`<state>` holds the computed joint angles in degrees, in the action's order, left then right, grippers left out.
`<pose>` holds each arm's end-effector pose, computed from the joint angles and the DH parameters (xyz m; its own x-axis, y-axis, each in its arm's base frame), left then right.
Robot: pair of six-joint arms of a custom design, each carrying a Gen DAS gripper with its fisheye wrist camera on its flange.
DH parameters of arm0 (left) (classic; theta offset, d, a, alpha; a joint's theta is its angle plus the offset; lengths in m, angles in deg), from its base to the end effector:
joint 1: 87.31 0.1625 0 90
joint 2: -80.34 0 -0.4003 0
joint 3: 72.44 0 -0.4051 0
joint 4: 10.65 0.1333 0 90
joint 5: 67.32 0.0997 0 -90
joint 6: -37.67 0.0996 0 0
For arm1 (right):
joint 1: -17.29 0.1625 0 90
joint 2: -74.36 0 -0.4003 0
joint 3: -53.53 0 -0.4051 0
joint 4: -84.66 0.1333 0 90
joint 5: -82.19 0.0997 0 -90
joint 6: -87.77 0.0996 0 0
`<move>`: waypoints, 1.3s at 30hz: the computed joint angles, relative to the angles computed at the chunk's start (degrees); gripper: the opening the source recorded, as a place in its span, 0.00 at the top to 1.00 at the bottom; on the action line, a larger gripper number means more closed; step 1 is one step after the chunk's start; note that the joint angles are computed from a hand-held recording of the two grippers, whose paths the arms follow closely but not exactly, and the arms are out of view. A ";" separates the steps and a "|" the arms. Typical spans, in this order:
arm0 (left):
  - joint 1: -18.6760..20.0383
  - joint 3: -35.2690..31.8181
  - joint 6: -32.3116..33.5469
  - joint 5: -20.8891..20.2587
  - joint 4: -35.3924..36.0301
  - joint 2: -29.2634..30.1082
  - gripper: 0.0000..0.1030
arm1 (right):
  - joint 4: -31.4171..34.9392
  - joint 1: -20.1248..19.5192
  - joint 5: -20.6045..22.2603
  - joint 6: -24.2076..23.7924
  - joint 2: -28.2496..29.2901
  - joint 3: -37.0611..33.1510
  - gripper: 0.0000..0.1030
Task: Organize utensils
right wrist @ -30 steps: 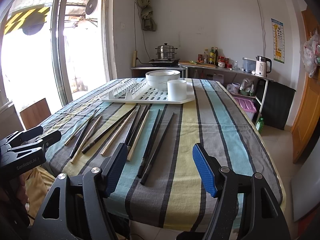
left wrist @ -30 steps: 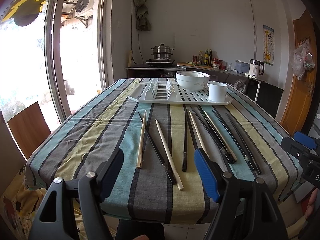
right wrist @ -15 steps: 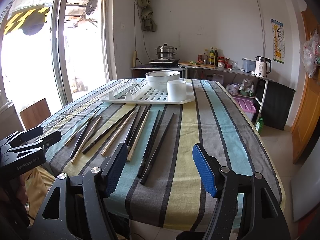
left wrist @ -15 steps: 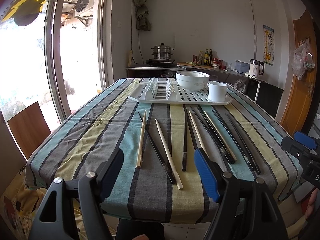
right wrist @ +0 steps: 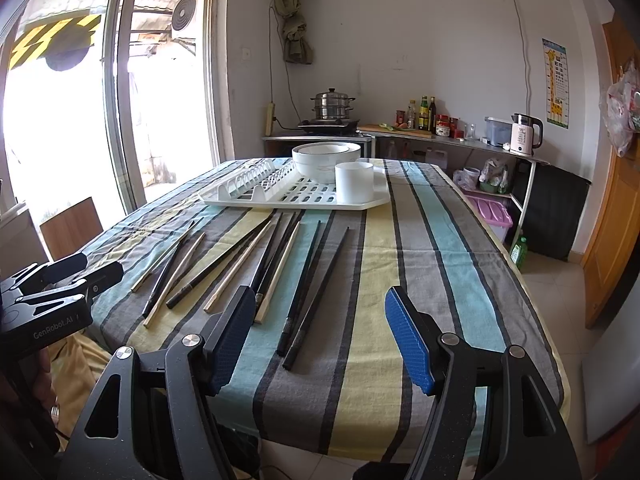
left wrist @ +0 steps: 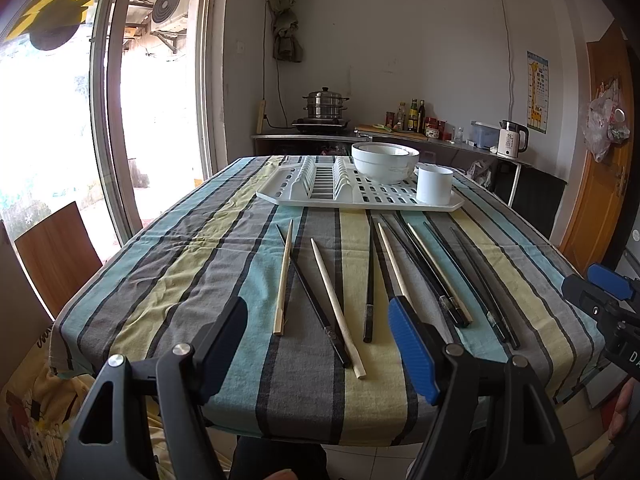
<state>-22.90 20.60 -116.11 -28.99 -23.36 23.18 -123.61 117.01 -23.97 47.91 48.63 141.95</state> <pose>-0.0524 -0.5990 0.1454 -0.7062 -0.1864 -0.6831 0.5372 0.4874 -0.6884 0.2192 -0.6541 0.0045 -0.6953 -0.3078 0.6495 -0.7049 0.4688 -0.5324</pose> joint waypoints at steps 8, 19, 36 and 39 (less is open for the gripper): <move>0.00 0.07 0.07 -0.02 -0.19 -0.01 0.27 | -0.13 -0.09 0.13 -0.10 0.10 -0.02 0.34; 0.03 0.04 0.00 0.04 -0.05 -0.05 0.27 | -0.12 -0.10 0.07 -0.09 0.11 -0.02 0.34; 0.03 -0.83 0.23 -0.16 0.53 0.75 0.27 | 0.86 -0.19 -0.20 0.44 0.22 -0.60 0.34; 0.40 -2.44 0.12 0.13 2.09 1.65 0.27 | 1.94 -0.43 0.30 1.00 0.51 -1.57 0.34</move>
